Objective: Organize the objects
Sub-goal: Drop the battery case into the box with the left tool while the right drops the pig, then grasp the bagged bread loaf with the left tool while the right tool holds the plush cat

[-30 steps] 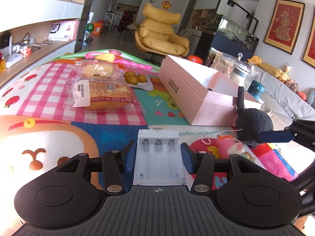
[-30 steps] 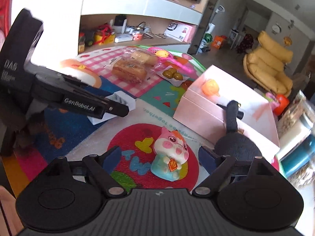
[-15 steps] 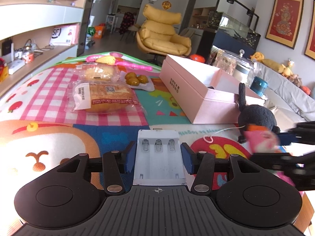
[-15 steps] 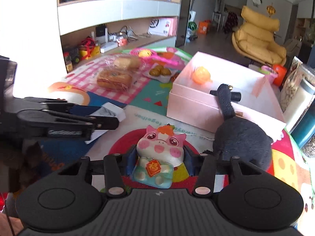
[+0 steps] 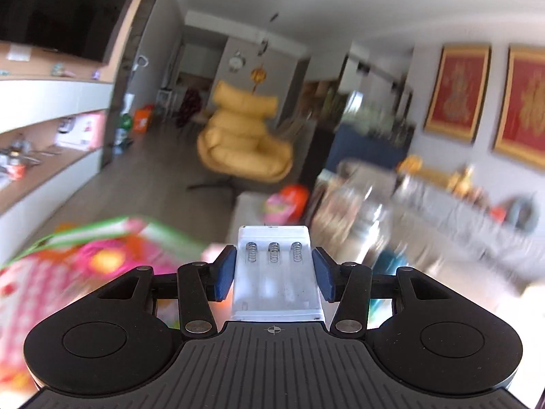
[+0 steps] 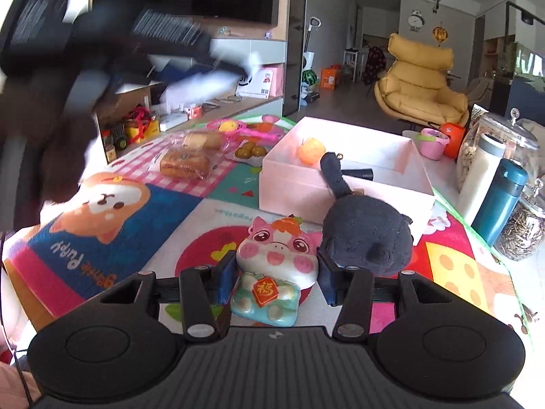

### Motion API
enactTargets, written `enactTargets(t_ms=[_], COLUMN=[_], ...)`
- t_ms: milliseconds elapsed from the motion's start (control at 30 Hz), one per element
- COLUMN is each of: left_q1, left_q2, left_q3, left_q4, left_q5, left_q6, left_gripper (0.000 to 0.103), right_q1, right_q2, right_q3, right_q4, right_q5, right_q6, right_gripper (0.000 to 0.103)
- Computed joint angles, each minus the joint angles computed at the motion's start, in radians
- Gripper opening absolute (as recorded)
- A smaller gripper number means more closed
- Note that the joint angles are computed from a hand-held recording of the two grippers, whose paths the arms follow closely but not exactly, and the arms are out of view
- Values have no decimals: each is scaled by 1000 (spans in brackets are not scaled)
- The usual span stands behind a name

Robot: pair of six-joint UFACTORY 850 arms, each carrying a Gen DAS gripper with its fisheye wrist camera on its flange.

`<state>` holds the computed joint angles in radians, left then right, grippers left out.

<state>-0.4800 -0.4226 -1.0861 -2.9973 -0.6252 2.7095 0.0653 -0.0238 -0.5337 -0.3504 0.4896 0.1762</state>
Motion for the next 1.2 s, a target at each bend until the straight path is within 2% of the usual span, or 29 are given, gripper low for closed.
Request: enactTargets(t_ms=[67, 133, 167, 300, 467, 533, 600, 633, 667, 700, 733, 867, 933, 1033, 1200], left_q1=[2, -15, -24, -13, -3, 8, 11, 10, 11, 13, 13, 33, 46, 49, 53], left_q2=[-80, -159, -181, -181, -109, -81, -65, -60, -54, -48, -41, -14, -14, -23, -35], left_q3=[-117, -210, -223, -163, -8, 53, 97, 114, 134, 154, 176, 255, 276, 285, 286], left_q4=[116, 73, 19, 43, -48, -32, -27, -25, -18, -10, -5, 69, 117, 115, 115], left_q5=[53, 143, 144, 24, -70, -86, -68, -54, -48, -49, -50, -61, -72, -74, -77], left_q6=[-89, -13, 46, -11, 68, 42, 19, 13, 9, 12, 21, 37, 13, 0, -36], left_gripper=[55, 51, 51, 51, 51, 51, 51, 51, 51, 51, 51, 51, 51, 51, 51], right_q1=[-5, -9, -9, -27, -55, -68, -72, -78, -86, -91, -96, -111, -121, -135, -112], right_q2=[-1, -2, -1, 9, 2, -10, -43, -69, -98, -129, -151, -179, -177, -184, -241], right_q3=[2, 2, 2, 17, -24, -78, -170, -233, -294, -356, -394, -414, -379, -326, -293], right_q4=[1, 4, 15, 7, -28, -22, 7, -5, -59, -95, -89, -74, -114, -213, -161], right_q5=[15, 15, 10, 17, 12, 23, 5, -13, -42, -77, -91, -121, -130, -140, -194], right_q6=[9, 17, 12, 10, 56, 58, 50, 77, 135, 184, 204, 222, 271, 357, 282], right_gripper=[48, 48, 48, 48, 48, 48, 48, 51, 59, 89, 103, 103, 103, 103, 103])
